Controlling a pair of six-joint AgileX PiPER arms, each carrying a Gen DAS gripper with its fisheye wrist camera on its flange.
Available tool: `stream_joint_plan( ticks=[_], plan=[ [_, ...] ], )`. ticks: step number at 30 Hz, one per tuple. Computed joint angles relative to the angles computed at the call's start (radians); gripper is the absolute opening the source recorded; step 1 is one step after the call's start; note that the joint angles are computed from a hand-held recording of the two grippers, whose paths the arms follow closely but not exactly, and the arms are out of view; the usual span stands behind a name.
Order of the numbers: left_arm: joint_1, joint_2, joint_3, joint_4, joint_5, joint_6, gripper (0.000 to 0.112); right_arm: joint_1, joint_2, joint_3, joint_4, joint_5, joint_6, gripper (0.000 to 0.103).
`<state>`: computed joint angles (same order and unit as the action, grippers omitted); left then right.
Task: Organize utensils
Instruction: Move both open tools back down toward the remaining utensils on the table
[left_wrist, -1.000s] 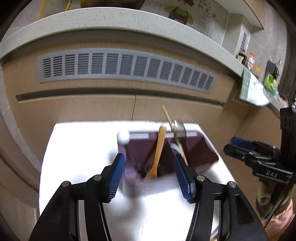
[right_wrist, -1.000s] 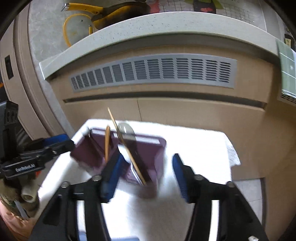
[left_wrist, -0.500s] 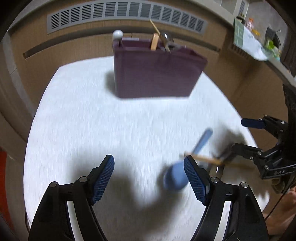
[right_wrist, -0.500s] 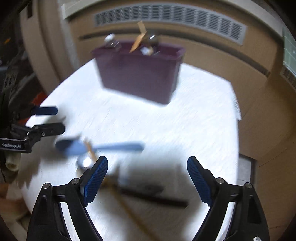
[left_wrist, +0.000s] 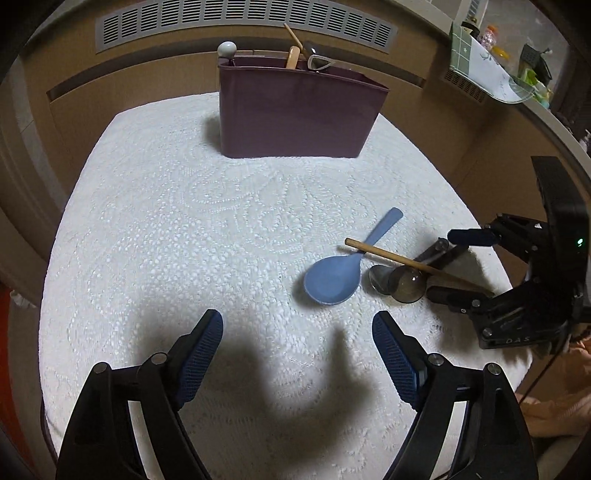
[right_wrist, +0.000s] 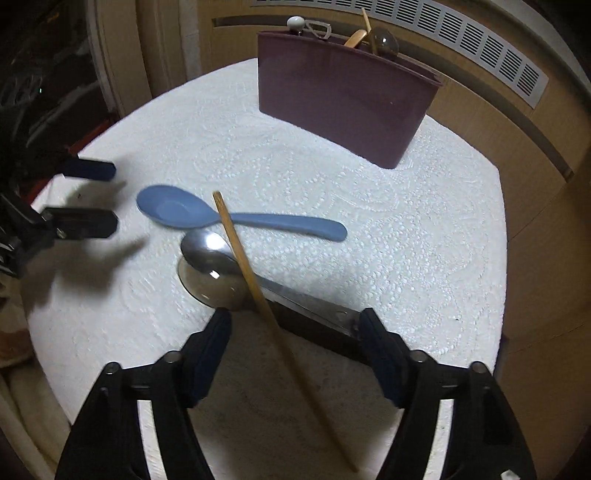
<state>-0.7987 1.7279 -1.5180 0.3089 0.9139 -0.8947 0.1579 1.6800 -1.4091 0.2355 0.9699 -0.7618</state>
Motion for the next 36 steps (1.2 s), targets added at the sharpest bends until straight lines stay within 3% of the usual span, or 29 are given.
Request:
stream_joint_plan(
  ticks=[2,4,7,12,16,18,29,36],
  plan=[
    [0.01,-0.001,0.003,-0.008,-0.002,0.001,0.085,0.002,0.003,0.023,-0.006,-0.057,-0.016,0.079],
    [0.025,-0.001,0.006,-0.023,-0.004,0.006,0.085,0.0,0.045,-0.026,0.016,-0.042,0.003,0.078],
    [0.037,0.003,0.011,-0.031,-0.002,0.007,0.085,0.018,0.125,-0.124,0.049,-0.02,0.036,0.065],
    [0.068,-0.001,0.035,-0.047,0.0,0.009,0.085,0.074,0.269,-0.32,0.019,-0.032,0.114,0.064],
    [0.102,-0.007,0.056,-0.072,-0.005,0.004,0.085,0.051,0.429,-0.589,0.026,0.118,0.238,0.066],
    [0.112,-0.009,0.058,-0.084,-0.017,0.007,0.085,0.024,0.454,-0.648,0.049,0.173,0.279,0.069],
    [0.111,0.069,-0.073,-0.128,0.009,0.037,0.085,-0.138,0.162,-0.192,0.135,0.056,0.172,0.07],
    [0.087,0.078,-0.12,-0.069,0.054,-0.006,0.085,-0.125,0.118,-0.106,0.389,0.218,0.048,0.068]
  ],
)
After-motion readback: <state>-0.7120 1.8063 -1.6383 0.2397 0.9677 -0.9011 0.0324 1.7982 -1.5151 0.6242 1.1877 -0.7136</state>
